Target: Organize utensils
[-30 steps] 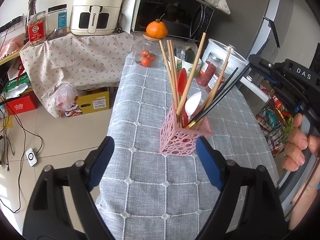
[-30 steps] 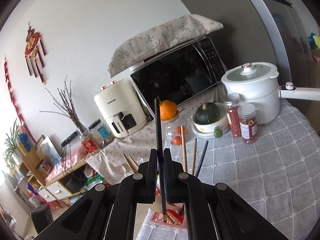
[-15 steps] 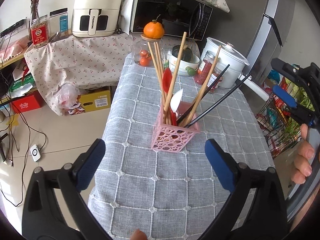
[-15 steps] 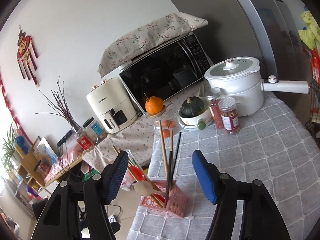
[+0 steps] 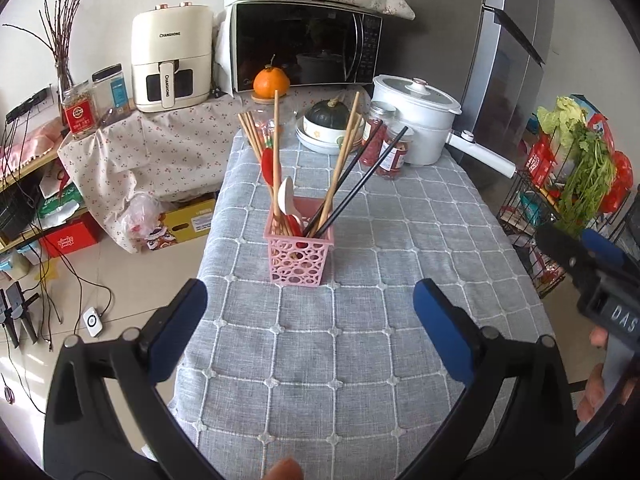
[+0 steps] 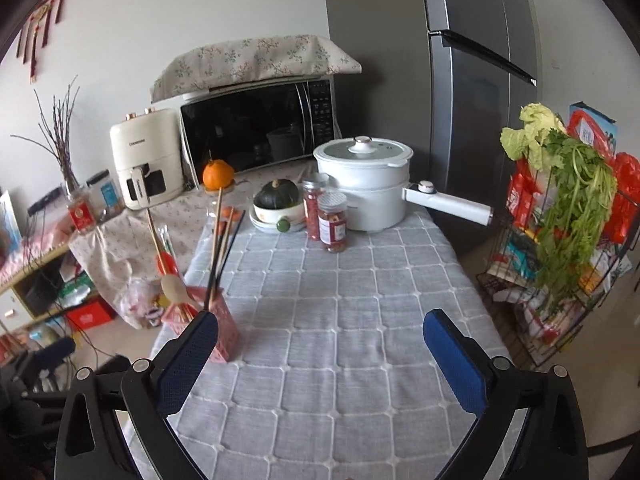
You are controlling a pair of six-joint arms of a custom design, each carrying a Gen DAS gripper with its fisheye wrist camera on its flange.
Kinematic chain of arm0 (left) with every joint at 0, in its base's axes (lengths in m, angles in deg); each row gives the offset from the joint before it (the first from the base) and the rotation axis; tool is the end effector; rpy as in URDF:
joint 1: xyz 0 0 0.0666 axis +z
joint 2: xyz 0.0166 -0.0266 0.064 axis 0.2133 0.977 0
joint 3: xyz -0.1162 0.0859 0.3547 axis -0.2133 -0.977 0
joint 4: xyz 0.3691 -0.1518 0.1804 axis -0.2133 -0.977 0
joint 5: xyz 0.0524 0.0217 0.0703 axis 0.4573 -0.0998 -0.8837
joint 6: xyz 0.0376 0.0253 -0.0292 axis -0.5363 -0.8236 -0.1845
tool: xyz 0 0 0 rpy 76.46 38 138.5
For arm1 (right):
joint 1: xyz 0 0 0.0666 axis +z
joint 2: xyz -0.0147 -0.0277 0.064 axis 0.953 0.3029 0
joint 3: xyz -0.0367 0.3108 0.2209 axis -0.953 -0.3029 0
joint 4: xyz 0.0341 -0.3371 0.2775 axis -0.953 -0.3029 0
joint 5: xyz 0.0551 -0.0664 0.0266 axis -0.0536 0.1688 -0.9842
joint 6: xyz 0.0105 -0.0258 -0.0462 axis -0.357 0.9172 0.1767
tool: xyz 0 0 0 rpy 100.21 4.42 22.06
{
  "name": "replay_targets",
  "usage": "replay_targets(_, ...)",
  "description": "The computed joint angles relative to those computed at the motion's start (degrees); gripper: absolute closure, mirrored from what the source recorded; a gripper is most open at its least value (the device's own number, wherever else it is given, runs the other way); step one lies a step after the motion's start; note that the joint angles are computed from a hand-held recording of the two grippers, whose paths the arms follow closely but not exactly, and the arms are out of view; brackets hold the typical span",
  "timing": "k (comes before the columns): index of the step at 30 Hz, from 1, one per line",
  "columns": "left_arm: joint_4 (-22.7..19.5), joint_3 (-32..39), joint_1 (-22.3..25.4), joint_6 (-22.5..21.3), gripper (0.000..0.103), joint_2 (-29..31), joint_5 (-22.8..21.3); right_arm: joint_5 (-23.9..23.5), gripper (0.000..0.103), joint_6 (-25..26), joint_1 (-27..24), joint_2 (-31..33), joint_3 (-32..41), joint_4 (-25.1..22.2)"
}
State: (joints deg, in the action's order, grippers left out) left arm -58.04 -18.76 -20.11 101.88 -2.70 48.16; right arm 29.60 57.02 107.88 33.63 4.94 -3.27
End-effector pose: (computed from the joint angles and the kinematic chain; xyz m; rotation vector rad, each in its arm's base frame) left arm 0.3228 -0.1922 0.4654 0.0035 2.3266 -0.1119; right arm 0.3275 0.2140 0.4977 0.0782 2.2180 0.0801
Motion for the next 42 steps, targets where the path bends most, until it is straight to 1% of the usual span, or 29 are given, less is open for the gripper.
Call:
replay_targets(2, -0.25, 0.09, -0.82, 0.26, 0.001, -0.47, -0.40, 0.45, 0.000, -0.69, 0.78, -1.21, -0.70, -3.08)
replay_targets(5, 0.11, 0.11, -2.36, -0.15, 0.001, -1.19, -2.52, 0.68, 0.000, -1.01, 1.47, -3.10, -1.27, -4.53)
replay_targets(7, 0.08, 0.39, -3.29, -0.27, 0.001, -1.10, -3.90, 1.08, 0.000, -0.42, 1.56, -4.24, -1.52, -3.67)
replay_targets(10, 0.31, 0.73, -4.22, -0.58, 0.001, -0.54, -4.80, 2.05, 0.000, 1.01, 1.34, -5.65, -2.03, -2.33)
replay_targets(16, 0.69, 1.58, -6.46, -0.98, 0.001, 2.26, -9.03, 1.12, 0.000, 3.57, -0.84, -5.94, -3.08, 0.40)
replay_targets(18, 0.23, 2.15, -6.60, -0.92, 0.001, 3.27, -8.68, 0.86, 0.000, 4.43, -1.63, -5.72, -3.43, 0.69)
replay_targets(21, 0.17, 2.53, -7.03, -0.80, 0.001, 3.88, -8.44, 1.38, 0.000, 4.38, -2.65, -5.69, -3.87, 1.14)
replay_targets(25, 0.37, 2.64, -7.80, -0.57, 0.001, 3.89, -8.75, 0.11, 0.000, 3.84, -3.58, -6.18, -4.26, 1.64)
replay_targets(42, 0.92, 2.02, -8.10, 0.03, 0.001, 3.01, -9.83, -0.09, 0.000, 3.24, -2.89, -5.72, -4.25, 1.59)
